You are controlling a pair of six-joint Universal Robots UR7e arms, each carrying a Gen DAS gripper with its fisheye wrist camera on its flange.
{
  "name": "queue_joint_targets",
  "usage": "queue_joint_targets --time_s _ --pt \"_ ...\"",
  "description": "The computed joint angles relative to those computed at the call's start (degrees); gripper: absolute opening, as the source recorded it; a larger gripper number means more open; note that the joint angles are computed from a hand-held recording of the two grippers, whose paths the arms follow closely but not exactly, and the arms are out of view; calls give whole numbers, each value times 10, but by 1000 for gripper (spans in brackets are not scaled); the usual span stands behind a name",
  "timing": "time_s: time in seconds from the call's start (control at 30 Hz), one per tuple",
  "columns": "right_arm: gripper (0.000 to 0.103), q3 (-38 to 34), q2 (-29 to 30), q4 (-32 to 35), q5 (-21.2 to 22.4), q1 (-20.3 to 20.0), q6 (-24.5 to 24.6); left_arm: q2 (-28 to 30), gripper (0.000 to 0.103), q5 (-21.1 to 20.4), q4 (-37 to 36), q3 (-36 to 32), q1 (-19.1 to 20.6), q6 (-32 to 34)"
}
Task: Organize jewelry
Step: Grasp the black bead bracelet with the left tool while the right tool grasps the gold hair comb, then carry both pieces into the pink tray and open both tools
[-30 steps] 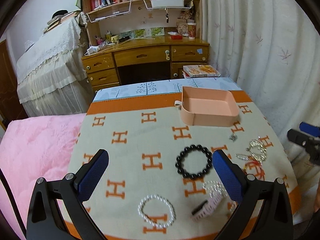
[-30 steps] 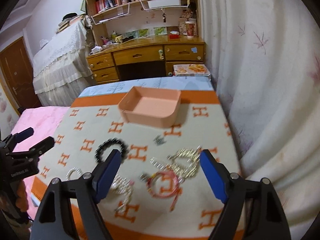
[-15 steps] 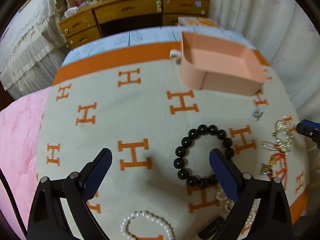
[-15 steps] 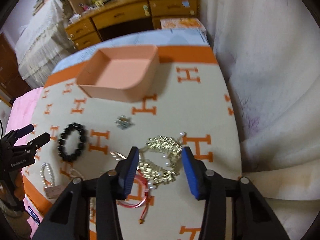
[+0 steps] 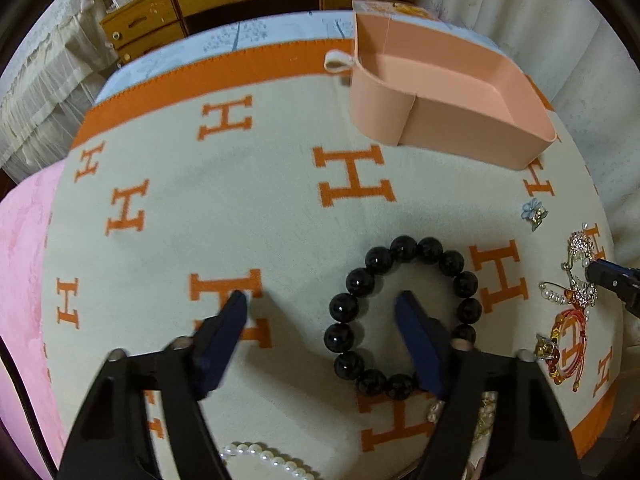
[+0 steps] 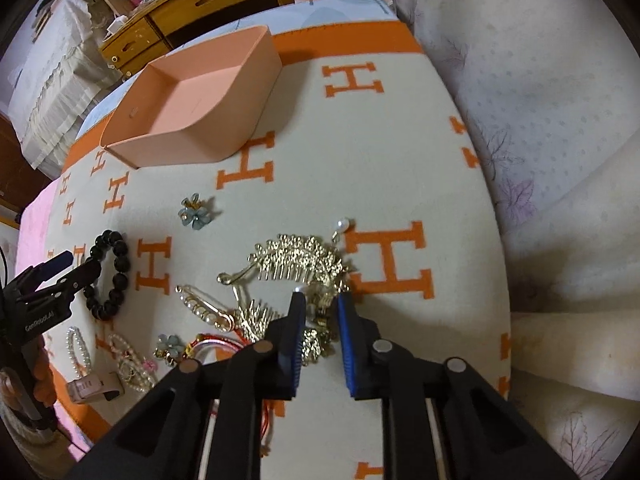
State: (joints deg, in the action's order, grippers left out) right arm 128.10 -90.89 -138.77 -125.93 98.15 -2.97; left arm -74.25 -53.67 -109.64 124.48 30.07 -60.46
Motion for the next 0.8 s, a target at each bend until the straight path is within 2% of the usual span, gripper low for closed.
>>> queue_joint_targets --time_s 0.17,0.2,0.23,0.27,0.3,0.43,0.53,0.67,0.8 --pt "10 4 -10 -1 13 -5 1 -1 57 0 -2 -1 -1 0" --pt "10 3 -12 2 19 -6 4 -1 46 2 -1 0 -3 2" --pt "10 5 -16 2 25 -7 4 -1 28 1 -6 1 -4 7" --pt "10 5 -19 0 27 -6 4 0 17 -2 -9 0 -5 8" --pt "10 4 -18 -1 31 -3 5 -1 13 -6 -6 -2 -2 7" --pt "10 3 -26 -16 46 15 -1 -13 12 -18 -20 -1 1 1" --pt "10 -6 -28 -25 54 34 -4 -27 12 -12 -29 -4 -7 0" --pt "10 -29 -12 -51 66 60 -5 -29 12 14 -30 -36 -26 14" --pt "10 -62 35 -89 92 71 9 -10 12 51 -39 -79 -32 32"
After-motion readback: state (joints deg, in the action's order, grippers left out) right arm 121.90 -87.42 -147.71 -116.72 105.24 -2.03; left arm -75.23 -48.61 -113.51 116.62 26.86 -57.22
